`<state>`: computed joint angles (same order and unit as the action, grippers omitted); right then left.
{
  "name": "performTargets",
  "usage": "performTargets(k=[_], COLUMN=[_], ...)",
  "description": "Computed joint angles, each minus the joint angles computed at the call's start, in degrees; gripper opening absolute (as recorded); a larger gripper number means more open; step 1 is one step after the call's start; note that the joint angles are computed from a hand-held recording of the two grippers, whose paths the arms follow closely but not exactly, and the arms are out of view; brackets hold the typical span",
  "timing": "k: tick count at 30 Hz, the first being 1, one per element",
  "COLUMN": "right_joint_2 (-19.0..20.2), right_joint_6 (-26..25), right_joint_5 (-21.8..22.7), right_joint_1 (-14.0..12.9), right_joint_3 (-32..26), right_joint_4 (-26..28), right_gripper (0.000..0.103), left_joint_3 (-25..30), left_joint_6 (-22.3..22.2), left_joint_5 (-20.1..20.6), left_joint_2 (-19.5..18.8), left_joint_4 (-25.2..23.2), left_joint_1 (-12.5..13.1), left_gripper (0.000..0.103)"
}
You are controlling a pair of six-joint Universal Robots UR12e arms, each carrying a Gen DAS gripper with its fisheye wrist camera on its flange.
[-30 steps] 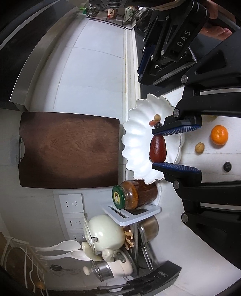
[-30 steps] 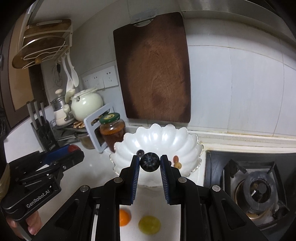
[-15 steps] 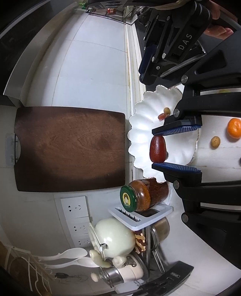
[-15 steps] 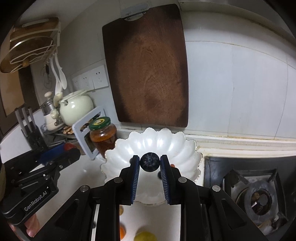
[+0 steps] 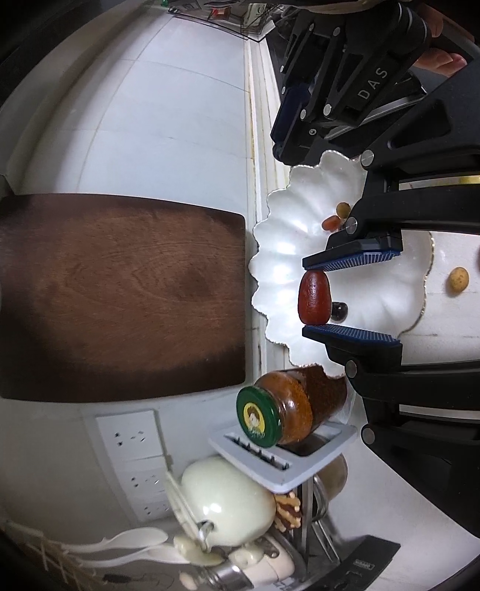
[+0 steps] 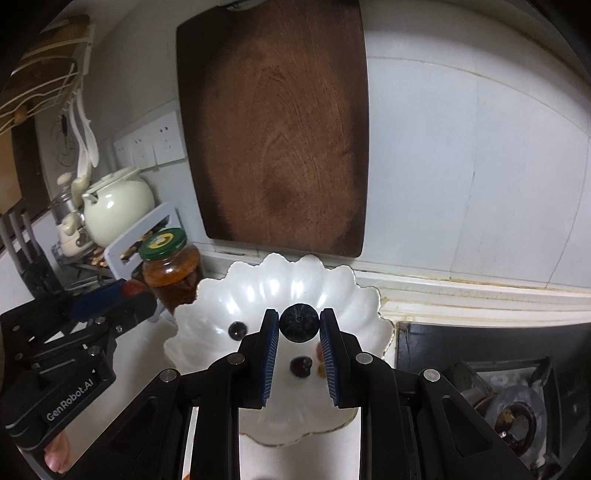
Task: Organize fruits
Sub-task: 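Carry the plum in the right tool while the left tool carries the red fruit over the bowl, then open the right tool over the bowl while the left tool releases the red fruit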
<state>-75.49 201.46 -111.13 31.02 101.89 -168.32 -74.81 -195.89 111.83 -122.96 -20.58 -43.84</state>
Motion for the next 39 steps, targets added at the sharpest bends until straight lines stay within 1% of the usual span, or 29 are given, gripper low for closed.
performTargets(k=[9, 15, 21, 30, 32, 37, 39], right_joint_2=[1.8, 2.9, 4.1, 5.1, 5.2, 5.6, 5.7], right_joint_6=[0.6, 1.1, 2.1, 4.1, 4.2, 3.8, 3.6], right_joint_5=[2.2, 4.1, 5.7, 8.1, 8.9, 9.0, 9.1], right_joint_1=[-2.0, -3.3, -4.4, -5.8, -6.1, -6.1, -6.1], right_joint_3=[-2.2, -3.1, -4.0, -4.7, -4.7, -5.2, -5.4], right_joint_4=[4.5, 7.0, 9.9, 12.9, 13.1, 14.4, 14.7], right_gripper=[0.025, 0.025, 0.025, 0.025, 0.025, 0.025, 0.025], left_joint_3=[4.2, 7.2, 10.3, 14.7, 15.3, 16.6, 16.7], left_joint_6=[-2.4, -3.5, -2.8, -0.6, -0.2, -0.4, -0.5], left_joint_5=[-4.5, -6.3, -8.3, -8.3, -8.4, -10.5, -10.6], left_joint_2=[-2.5, -4.4, -6.6, -9.7, -10.2, -10.9, -11.1], left_joint_4=[-6.3, -10.8, -14.8, -20.0, -20.9, -23.6, -24.2], left_joint_1=[1.6, 2.5, 3.2, 3.2, 3.2, 3.6, 3.7], left_gripper=[0.03, 0.03, 0.03, 0.03, 0.03, 0.03, 0.031])
